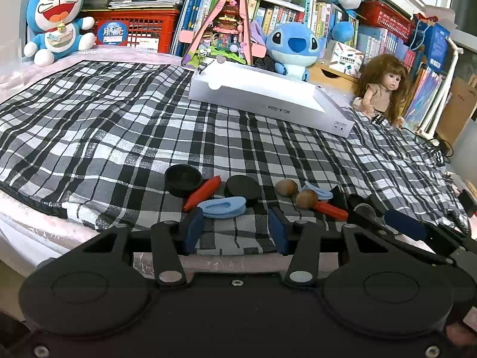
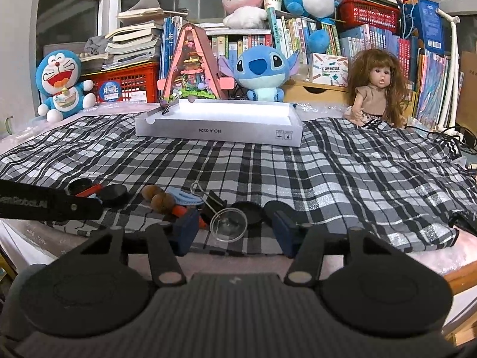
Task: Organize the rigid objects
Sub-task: 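Lower the left tool onto the light-blue plastic piece and close it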
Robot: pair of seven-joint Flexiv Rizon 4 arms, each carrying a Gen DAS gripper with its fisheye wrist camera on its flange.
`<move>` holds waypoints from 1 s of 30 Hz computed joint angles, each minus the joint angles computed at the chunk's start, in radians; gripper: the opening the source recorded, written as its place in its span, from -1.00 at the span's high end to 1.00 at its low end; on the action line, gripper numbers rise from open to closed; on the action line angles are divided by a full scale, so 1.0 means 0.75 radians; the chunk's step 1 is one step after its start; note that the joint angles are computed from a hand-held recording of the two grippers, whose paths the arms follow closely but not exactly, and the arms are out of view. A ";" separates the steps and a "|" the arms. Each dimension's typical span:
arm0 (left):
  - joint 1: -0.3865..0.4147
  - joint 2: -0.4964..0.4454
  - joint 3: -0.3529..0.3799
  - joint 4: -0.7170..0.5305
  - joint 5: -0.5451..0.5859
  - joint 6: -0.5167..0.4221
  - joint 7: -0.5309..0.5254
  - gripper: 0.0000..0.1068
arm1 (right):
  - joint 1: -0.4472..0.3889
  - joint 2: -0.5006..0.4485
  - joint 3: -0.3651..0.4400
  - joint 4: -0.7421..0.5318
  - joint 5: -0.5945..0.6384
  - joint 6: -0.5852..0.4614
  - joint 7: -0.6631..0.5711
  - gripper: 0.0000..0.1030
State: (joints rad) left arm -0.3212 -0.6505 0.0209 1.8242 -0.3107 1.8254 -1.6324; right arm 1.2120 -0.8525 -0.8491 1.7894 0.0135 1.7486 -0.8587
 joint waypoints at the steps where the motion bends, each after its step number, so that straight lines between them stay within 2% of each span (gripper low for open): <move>1: -0.010 -0.007 0.011 -0.009 -0.004 -0.002 -0.001 0.14 | 0.000 -0.002 0.000 -0.002 -0.001 -0.004 0.001 -0.20; 7: -0.064 -0.052 0.076 -0.054 -0.010 0.023 0.022 0.14 | 0.004 -0.014 -0.006 -0.008 -0.014 -0.017 0.010 -0.19; 11: -0.191 -0.100 0.223 -0.082 -0.053 0.068 0.094 0.12 | 0.013 -0.024 -0.025 -0.004 -0.020 -0.016 0.010 -0.17; 13: -0.227 -0.119 0.261 -0.086 -0.073 0.088 0.151 0.11 | 0.015 -0.024 -0.030 0.001 -0.023 -0.017 0.003 -0.17; 21: -0.163 -0.136 0.164 -0.077 -0.071 0.161 0.334 0.10 | -0.007 -0.008 -0.002 0.011 -0.029 0.003 -0.042 -0.10; 26: -0.108 -0.138 0.091 -0.068 -0.070 0.196 0.396 0.14 | -0.013 -0.012 0.006 -0.002 -0.028 0.000 -0.073 0.00; 29: -0.078 -0.137 0.051 -0.060 -0.065 0.217 0.414 0.32 | -0.019 -0.006 0.016 -0.007 -0.031 -0.014 -0.079 0.19; 30: -0.082 -0.136 0.052 -0.058 -0.077 0.216 0.418 0.32 | -0.018 -0.005 0.017 -0.005 -0.032 -0.015 -0.077 0.33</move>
State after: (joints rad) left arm -0.3828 -0.7527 0.0603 1.7805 -0.3682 1.9878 -1.3186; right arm 1.1982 -0.8565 -0.8367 1.7853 -0.0109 1.7371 -0.9165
